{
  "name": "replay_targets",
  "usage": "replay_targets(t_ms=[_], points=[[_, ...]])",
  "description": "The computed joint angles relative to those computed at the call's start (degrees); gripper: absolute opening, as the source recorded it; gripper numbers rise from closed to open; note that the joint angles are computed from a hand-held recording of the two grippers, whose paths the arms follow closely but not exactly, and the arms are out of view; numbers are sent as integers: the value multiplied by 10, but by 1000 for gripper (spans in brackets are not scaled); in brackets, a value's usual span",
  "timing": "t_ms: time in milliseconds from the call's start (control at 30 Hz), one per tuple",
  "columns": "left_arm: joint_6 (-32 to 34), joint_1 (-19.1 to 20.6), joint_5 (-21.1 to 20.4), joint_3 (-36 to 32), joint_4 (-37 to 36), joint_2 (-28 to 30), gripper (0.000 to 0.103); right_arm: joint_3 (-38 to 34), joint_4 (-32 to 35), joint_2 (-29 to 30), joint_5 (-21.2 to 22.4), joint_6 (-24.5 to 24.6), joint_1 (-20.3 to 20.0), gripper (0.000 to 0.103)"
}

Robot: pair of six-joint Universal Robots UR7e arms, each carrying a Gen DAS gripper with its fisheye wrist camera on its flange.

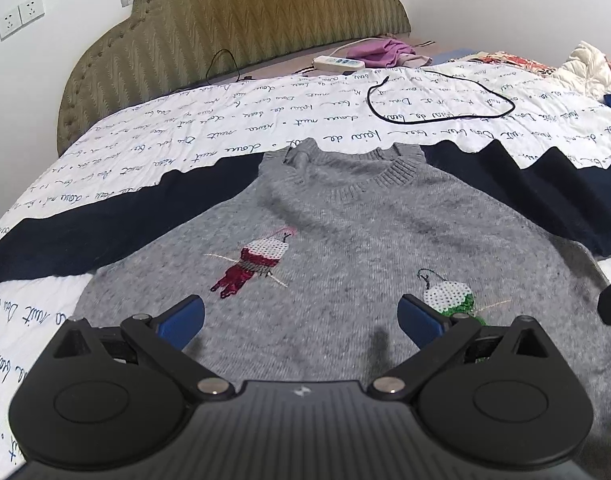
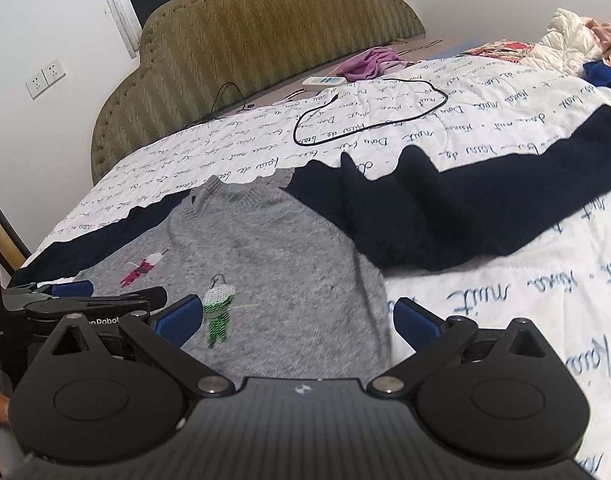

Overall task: Fold small clothes
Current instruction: 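Move both grippers over the grey sweater toward a navy sleeve, then grasp the navy sleeve cuff with the right gripper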

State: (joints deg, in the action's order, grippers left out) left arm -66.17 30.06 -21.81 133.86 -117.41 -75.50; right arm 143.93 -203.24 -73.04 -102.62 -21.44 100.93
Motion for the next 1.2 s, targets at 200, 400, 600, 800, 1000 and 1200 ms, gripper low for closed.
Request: replay_targets(t_ms=[200, 400, 600, 800, 1000, 1200], points=[[50, 12, -1, 3, -88, 15, 103, -22, 40, -17, 19, -17, -20, 101], [107, 25, -23, 10, -209, 25, 103, -35, 48, -41, 41, -33, -69, 101], [142, 26, 0, -3, -208, 61, 103, -61, 44, -74, 61, -19, -157, 101], [205, 33, -19, -5, -273, 81, 103, -117, 14, -80, 80, 52, -250, 93], [192, 40, -13, -20, -242, 96, 103, -185, 48, -57, 203, 153, -326, 84], [117, 46, 14, -41, -126, 92, 103, -235, 42, -17, 251, 207, -341, 57]])
